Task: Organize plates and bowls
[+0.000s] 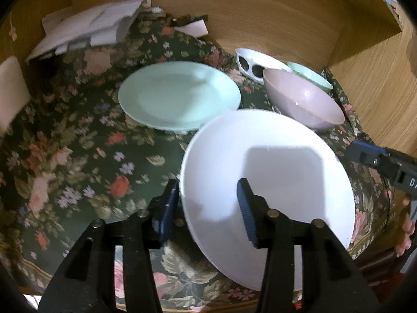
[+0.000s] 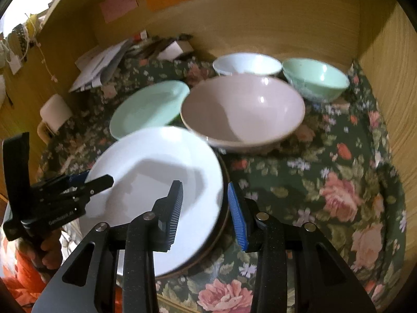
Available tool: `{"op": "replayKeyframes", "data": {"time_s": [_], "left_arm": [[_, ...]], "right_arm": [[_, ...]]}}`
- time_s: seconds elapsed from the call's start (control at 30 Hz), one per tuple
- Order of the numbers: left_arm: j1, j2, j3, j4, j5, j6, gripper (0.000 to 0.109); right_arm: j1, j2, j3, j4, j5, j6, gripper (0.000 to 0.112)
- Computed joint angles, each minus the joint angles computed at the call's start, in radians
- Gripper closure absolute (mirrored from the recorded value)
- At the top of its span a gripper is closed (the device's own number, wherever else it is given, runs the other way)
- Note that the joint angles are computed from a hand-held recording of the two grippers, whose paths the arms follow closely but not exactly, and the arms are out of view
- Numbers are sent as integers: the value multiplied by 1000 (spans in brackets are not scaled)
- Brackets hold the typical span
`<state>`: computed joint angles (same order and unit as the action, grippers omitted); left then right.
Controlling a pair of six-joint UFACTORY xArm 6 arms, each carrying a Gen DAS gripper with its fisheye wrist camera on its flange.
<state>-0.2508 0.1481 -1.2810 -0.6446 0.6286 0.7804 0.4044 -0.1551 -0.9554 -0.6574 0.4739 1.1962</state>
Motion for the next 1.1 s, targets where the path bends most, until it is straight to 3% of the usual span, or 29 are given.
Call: {"op": "replayKeyframes", "data": {"time_s": [0.17,0.43,0.63,0.7,0.73,0.77,0.9,1.1], "left_arm": [[12,-10,-26,-4,-50,6,48],[37,36,-138,47,-118,-60,48],[58,111,-255,102,-87,-127,47],[63,139,-296,113,-71,-141,41],[67,159,-322,115,-66,-145,30],[68,171,-334,106,-70,-139,27],[70,223,-388,134,-72,-152,27],[88,339,-533,189,15,-225,24]], "right_arm": [[-11,33,-61,-11,-15,-32,79],[-21,126,-209,-14,-4,-140,69],[-28,218,-334,18,12,-249,65],[-36,257,-380,56,14,-303,64],[-41,280,-406,86,16,-337,64],[-45,292,-419,109,15,-363,64],[-62,379,-519,241,40,-493,64],[-84,535,-715,377,144,-640,64]]}}
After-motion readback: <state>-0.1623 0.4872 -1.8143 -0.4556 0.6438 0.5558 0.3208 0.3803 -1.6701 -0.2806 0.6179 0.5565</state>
